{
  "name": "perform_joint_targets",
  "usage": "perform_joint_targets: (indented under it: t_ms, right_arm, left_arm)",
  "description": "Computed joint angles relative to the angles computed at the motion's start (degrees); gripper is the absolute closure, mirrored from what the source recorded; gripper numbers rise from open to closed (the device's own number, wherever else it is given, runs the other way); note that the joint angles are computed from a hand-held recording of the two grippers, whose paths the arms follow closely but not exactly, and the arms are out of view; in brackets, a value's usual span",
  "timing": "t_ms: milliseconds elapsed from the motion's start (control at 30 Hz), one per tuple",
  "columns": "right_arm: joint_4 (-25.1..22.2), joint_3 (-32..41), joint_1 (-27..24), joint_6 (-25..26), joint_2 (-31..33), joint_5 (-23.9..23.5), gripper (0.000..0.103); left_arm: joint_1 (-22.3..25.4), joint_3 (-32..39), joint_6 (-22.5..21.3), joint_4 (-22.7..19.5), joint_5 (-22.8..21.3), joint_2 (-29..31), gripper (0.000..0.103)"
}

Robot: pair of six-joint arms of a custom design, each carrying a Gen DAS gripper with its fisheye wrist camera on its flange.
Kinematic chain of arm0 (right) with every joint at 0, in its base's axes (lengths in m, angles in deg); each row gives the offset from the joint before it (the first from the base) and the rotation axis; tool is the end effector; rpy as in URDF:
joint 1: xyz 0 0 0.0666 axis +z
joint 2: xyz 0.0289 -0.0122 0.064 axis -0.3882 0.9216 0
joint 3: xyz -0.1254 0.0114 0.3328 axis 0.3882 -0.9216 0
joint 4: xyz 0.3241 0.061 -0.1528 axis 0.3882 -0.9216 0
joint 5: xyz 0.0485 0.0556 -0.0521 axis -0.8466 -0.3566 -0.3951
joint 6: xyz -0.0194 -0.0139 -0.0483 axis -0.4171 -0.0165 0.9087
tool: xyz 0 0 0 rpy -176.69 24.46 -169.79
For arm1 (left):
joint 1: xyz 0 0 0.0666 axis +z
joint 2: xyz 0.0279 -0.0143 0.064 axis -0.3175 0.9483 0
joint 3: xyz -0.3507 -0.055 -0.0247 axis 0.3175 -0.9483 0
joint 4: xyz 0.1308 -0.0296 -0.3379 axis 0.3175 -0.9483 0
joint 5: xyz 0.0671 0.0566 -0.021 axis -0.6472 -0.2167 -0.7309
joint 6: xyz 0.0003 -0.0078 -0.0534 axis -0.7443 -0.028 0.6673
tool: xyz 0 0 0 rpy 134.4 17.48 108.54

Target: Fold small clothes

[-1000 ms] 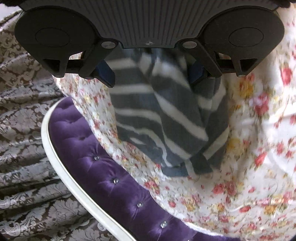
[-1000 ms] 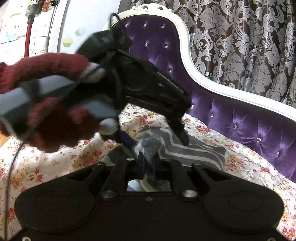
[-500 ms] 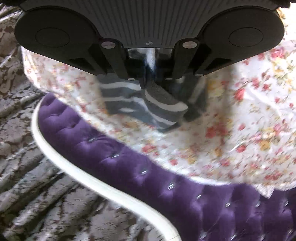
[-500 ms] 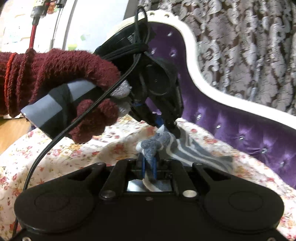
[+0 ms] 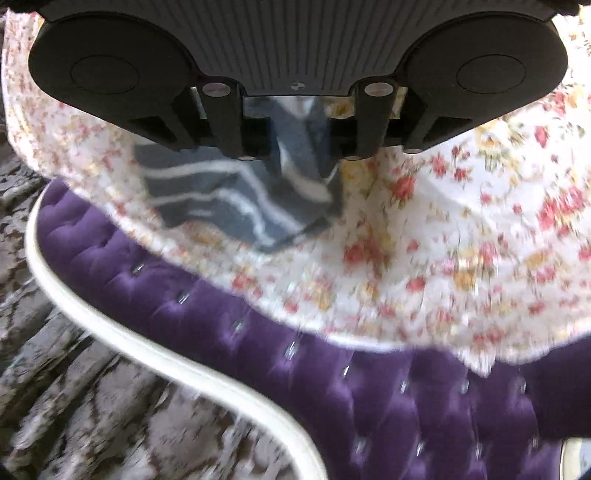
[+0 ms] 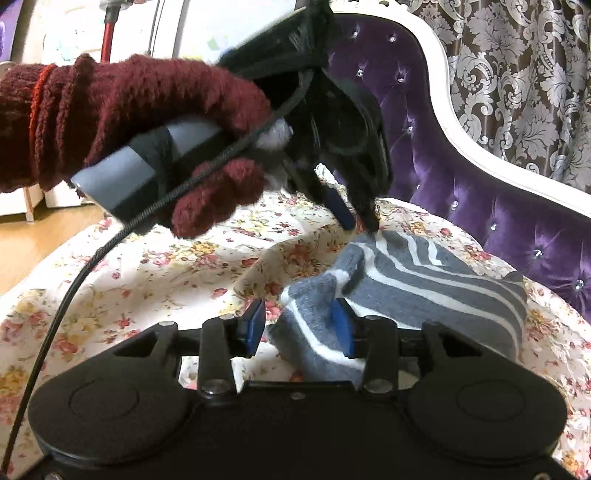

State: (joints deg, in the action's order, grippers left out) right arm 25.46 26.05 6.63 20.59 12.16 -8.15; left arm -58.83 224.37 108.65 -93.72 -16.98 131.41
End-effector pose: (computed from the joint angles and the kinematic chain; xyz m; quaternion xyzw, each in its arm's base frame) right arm 0.3749 0.2111 0.3578 -0.2801 0.8072 0.0903 0.5117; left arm 0.4937 -0.4156 0.4655 0.0552 0.9175 -0.1979 0.3407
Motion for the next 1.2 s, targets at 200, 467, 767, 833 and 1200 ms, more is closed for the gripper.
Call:
perform_joint_targets:
  t_ms: [200, 467, 767, 833, 1200]
  right_arm:
    - [-2.74, 0.05, -1.96, -3.93, -2.58, -3.33, 0.045]
    - [-7.81, -1.09, -4.96, -6.0, -5.77, -6.98, 0.044]
    - [-6.74, 1.59, -12.23, -14.5, -5.58, -10.99, 0.042]
    - [-6.14, 4.08, -13.6, -16.12, -3.04, -11.2, 0.042]
    - [-7.76, 15.78, -22.23, -37.4, 12.68, -17.16, 0.024]
  left_arm:
    - [-2.46, -7.0, -2.8, 7.41, 2.45, -4.99, 0.058]
    - [-3.83, -20.56, 0.06, 12.59, 0.1, -10.03, 0.053]
    - [-1.9, -29.74, 6.25, 18.57, 5.06, -13.71, 0.05]
    - [-1.97, -29.13, 5.89, 17.73, 5.12, -13.48, 0.049]
    - [-1.74, -29.73, 5.94, 16.67, 8.94, -14.26, 0.033]
